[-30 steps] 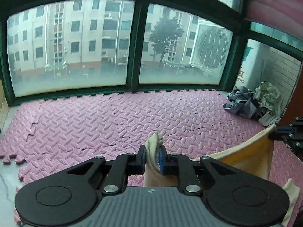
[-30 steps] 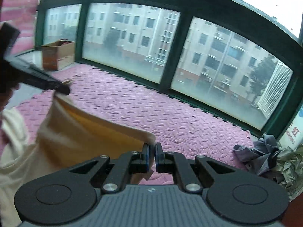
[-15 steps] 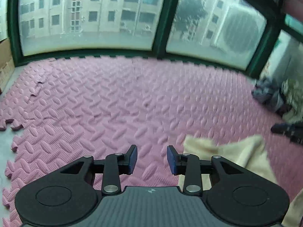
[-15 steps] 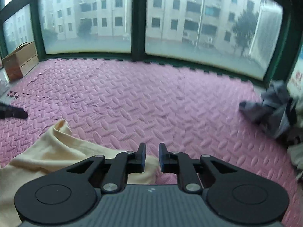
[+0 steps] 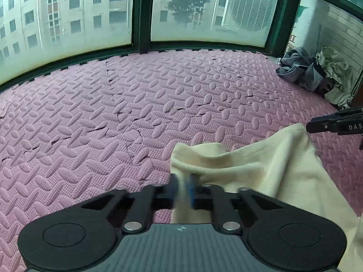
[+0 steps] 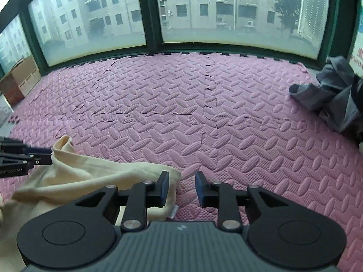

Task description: Fold clothes

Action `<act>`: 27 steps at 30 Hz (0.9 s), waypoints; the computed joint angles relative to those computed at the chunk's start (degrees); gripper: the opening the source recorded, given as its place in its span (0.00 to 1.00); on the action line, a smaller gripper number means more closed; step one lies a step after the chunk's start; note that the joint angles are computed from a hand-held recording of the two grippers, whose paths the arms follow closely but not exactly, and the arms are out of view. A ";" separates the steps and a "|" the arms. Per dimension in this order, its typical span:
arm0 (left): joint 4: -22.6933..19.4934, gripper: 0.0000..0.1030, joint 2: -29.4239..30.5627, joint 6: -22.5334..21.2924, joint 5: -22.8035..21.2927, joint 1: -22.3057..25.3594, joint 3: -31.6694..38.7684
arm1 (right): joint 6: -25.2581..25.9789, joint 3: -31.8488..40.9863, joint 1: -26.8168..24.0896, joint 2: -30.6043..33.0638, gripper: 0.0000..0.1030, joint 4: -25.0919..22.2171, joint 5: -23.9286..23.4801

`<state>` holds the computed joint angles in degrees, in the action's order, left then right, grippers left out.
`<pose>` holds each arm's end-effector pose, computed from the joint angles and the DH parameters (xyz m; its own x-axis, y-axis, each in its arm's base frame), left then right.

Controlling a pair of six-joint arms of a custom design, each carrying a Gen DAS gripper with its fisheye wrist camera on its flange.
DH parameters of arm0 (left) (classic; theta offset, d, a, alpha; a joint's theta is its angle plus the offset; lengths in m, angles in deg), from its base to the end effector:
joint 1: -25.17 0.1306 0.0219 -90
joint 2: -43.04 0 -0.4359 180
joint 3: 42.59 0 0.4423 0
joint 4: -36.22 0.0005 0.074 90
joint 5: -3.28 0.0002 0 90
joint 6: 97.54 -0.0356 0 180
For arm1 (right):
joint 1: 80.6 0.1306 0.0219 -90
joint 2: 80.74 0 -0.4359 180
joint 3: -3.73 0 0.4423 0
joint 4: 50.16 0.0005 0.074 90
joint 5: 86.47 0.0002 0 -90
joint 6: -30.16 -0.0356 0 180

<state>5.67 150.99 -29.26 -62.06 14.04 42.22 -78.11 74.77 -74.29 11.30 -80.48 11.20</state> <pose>0.6110 -0.1359 0.2856 -0.5799 0.4569 -0.6745 0.6808 0.7265 -0.0932 0.5159 0.0518 0.3223 -0.7450 0.2302 -0.6261 0.2185 0.9710 0.0970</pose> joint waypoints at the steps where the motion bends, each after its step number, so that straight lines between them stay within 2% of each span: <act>1: 1.00 0.05 -0.16 0.47 -0.18 -0.01 -0.28 | -0.22 -0.10 -0.14 0.04 0.24 0.13 -0.20; 4: 3.56 0.03 -0.59 2.01 0.19 0.14 -0.96 | -1.09 -0.57 -0.25 -0.10 0.24 0.91 -0.21; 6: 4.68 0.03 -0.91 3.13 1.89 0.52 -1.26 | -0.05 -1.12 0.44 -0.90 0.25 2.61 0.10; 9: 5.90 0.03 -2.76 2.06 6.07 0.98 -2.99 | 2.61 -1.74 1.83 -2.11 0.25 5.43 -0.33; 14: 6.29 0.03 -5.25 -1.41 10.54 0.95 -5.84 | 7.90 0.02 4.62 -0.77 0.24 7.25 -9.49; 18: 5.37 0.03 -6.04 -4.28 10.86 0.66 -7.17 | 10.40 2.15 6.40 1.50 0.24 8.48 -15.24; 23: 5.06 0.03 -6.16 -6.09 11.22 0.29 -8.04 | 12.40 4.23 7.41 3.21 0.24 8.18 -18.52; 27: 4.29 0.03 -6.20 -7.91 11.78 0.01 -8.39 | 10.74 5.26 7.74 4.32 0.24 6.42 -18.60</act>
